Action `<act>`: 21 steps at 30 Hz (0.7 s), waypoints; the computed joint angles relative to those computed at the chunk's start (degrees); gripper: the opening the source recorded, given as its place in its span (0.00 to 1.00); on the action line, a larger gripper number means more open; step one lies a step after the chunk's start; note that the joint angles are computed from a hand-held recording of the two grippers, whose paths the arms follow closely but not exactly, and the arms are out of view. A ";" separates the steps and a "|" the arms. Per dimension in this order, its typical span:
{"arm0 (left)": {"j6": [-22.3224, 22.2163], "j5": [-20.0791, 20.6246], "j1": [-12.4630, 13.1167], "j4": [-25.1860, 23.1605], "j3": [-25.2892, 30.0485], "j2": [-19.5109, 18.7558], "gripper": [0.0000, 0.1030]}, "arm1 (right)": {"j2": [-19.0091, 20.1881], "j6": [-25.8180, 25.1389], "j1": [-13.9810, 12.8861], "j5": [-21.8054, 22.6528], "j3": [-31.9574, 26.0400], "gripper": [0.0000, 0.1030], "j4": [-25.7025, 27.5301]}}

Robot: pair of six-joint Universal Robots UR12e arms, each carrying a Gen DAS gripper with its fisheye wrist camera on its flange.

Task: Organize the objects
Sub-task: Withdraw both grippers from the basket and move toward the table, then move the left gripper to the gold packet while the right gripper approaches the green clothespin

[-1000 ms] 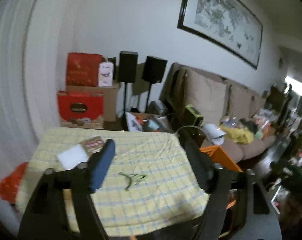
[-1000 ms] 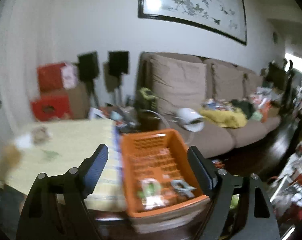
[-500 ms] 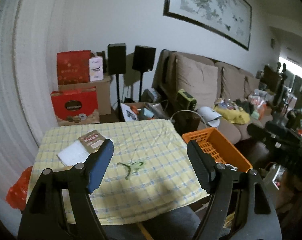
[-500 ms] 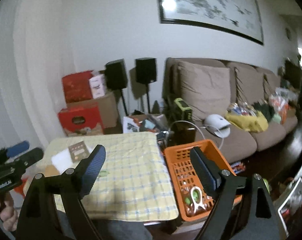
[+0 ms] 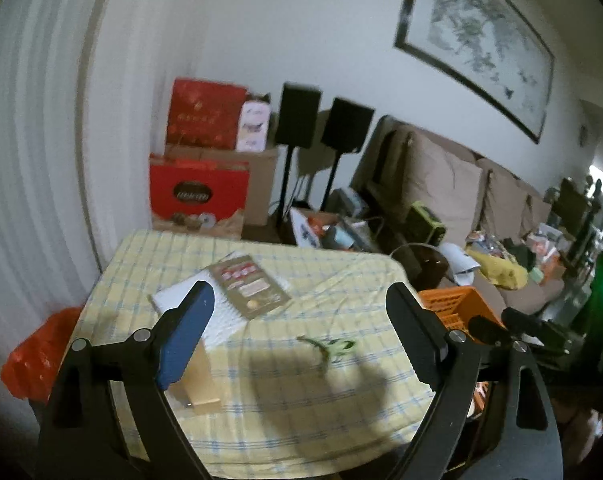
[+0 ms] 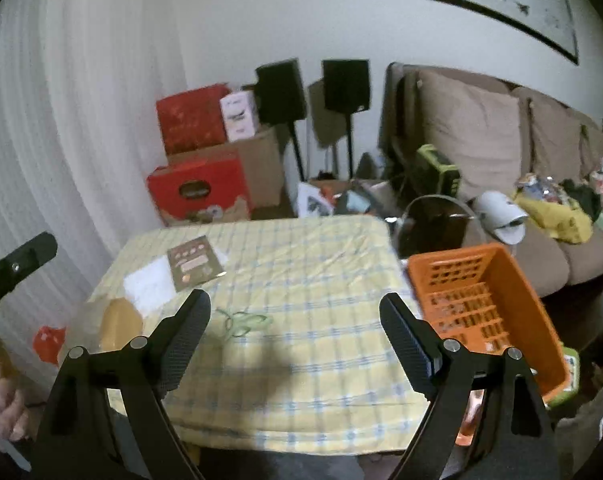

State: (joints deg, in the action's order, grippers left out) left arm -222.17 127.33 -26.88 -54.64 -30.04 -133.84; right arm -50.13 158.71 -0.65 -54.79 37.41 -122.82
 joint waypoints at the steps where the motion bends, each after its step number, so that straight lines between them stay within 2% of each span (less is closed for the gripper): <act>1: -0.98 -0.31 0.35 -0.33 -1.48 0.66 0.84 | 0.16 -0.53 0.13 0.68 0.06 0.85 0.44; 5: -5.02 -0.80 1.38 -5.78 -4.84 2.46 0.84 | 1.38 -3.18 0.83 2.71 -1.35 0.86 5.32; 7: -7.44 -0.80 1.84 -6.10 -7.81 4.03 0.84 | 1.83 -4.73 1.39 2.18 -1.91 0.89 7.13; 12: -11.52 -0.80 2.57 -4.68 -13.71 7.07 0.84 | 1.75 -6.02 2.00 1.37 -1.01 0.89 7.03; 16: -13.05 -3.43 3.45 -7.15 -15.53 8.19 0.84 | 1.93 -6.51 2.30 0.73 -1.10 0.89 8.86; 21: -16.31 -2.97 3.88 -9.10 -17.52 9.43 0.84 | 2.11 -7.33 2.65 -0.77 -1.20 0.89 8.84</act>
State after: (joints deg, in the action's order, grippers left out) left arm -238.47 124.36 -23.00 -63.73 -47.56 -124.42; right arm -48.02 151.38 2.00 -55.55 36.21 -113.98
